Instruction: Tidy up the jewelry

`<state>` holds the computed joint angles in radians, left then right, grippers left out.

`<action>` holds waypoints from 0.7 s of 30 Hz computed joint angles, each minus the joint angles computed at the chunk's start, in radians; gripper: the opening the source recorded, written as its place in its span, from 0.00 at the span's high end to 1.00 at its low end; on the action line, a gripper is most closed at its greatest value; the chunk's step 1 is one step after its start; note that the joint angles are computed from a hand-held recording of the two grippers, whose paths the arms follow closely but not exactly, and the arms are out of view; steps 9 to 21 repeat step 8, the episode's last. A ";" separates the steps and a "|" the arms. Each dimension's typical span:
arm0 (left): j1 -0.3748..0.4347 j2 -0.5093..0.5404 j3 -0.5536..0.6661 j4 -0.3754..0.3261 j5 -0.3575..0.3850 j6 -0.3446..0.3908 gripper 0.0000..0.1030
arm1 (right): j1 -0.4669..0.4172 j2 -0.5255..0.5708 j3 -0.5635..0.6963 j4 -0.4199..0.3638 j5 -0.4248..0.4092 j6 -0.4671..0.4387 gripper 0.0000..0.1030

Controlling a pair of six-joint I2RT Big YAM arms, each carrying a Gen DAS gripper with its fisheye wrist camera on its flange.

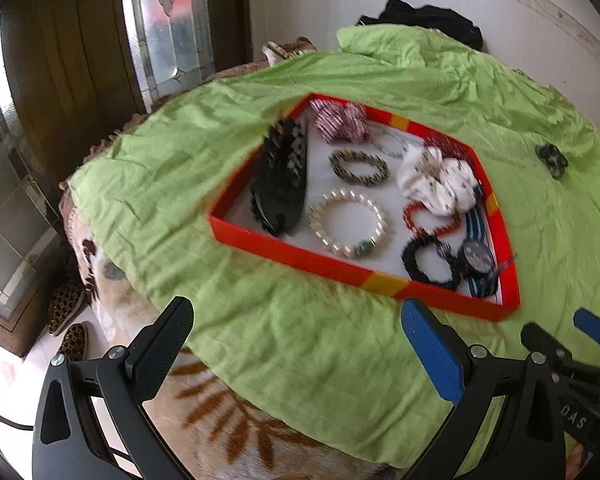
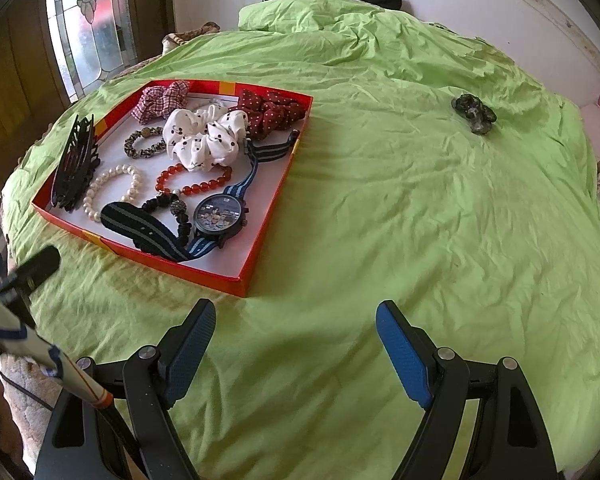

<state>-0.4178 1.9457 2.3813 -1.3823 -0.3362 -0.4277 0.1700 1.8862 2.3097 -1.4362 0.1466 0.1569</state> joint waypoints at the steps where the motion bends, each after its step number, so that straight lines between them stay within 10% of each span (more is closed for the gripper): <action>1: 0.001 -0.002 0.004 0.001 -0.010 0.002 0.00 | -0.001 -0.004 -0.004 0.003 -0.004 0.001 0.16; 21: -0.024 0.029 0.100 -0.044 -0.051 0.019 0.00 | -0.022 -0.046 -0.061 0.038 -0.054 0.012 0.16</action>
